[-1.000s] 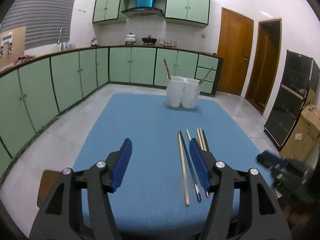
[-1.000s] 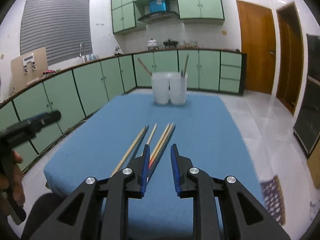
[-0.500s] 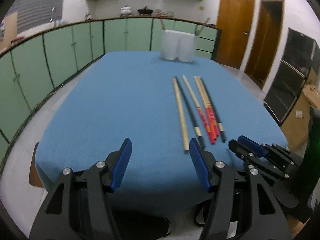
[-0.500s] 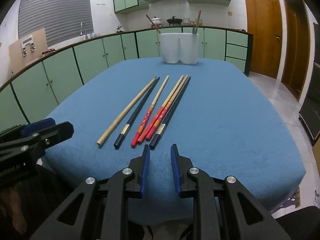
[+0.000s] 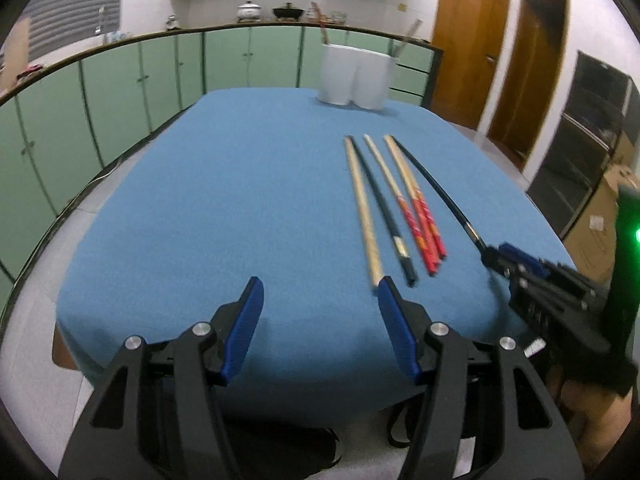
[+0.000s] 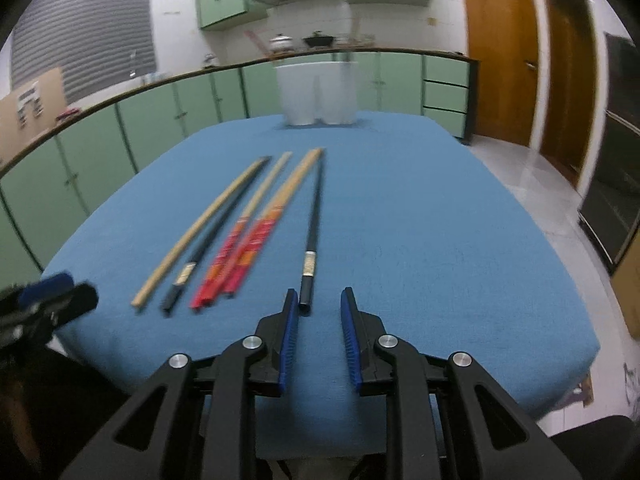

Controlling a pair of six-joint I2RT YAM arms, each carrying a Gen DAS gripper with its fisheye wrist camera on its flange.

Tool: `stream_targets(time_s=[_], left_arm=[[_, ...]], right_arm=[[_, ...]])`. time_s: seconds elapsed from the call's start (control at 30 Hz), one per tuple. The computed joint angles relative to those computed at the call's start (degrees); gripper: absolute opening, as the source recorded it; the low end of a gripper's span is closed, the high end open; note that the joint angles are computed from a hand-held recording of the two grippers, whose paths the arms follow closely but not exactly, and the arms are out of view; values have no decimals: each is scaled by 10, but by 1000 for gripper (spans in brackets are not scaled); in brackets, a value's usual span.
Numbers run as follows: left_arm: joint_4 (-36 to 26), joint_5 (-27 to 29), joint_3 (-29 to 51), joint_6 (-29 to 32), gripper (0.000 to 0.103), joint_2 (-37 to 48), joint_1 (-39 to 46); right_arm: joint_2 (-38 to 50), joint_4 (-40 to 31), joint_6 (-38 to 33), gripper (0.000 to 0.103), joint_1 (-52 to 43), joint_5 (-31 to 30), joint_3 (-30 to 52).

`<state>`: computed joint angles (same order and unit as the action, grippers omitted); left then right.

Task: Organize utensils
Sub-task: 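Grasp a black chopstick with the right tool while the left tool grasps a wooden chopstick, then lift the wooden chopstick with the left tool while the right tool lifts the black chopstick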

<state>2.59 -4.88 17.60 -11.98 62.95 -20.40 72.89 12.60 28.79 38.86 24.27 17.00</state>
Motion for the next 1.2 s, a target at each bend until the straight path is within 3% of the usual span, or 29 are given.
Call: stream_targets(time_s=[0.2, 0.33, 0.6, 0.8, 0.87, 1.13, 1.2], left_arm=[[48, -10, 6, -3, 56, 68, -34], [65, -16, 22, -10, 48, 112, -33], [99, -39, 34, -7, 45, 152, -44], [107, -50, 35, -4, 21, 158, -56], [107, -48, 35, -2, 8, 157, -61], [108, -28, 38, -15, 6, 158, -54], [108, -25, 39, -21, 6, 158, -54]], right_arm=[[-4, 14, -24, 22, -13, -16, -11], [-7, 22, -28, 22, -24, -29, -16], [0, 39, -34, 24, -16, -20, -22], [8, 53, -33, 24, 4, 5, -28], [11, 55, -31, 24, 13, 15, -28], [29, 65, -34, 24, 26, 34, -23], [25, 60, -34, 13, 22, 23, -22]])
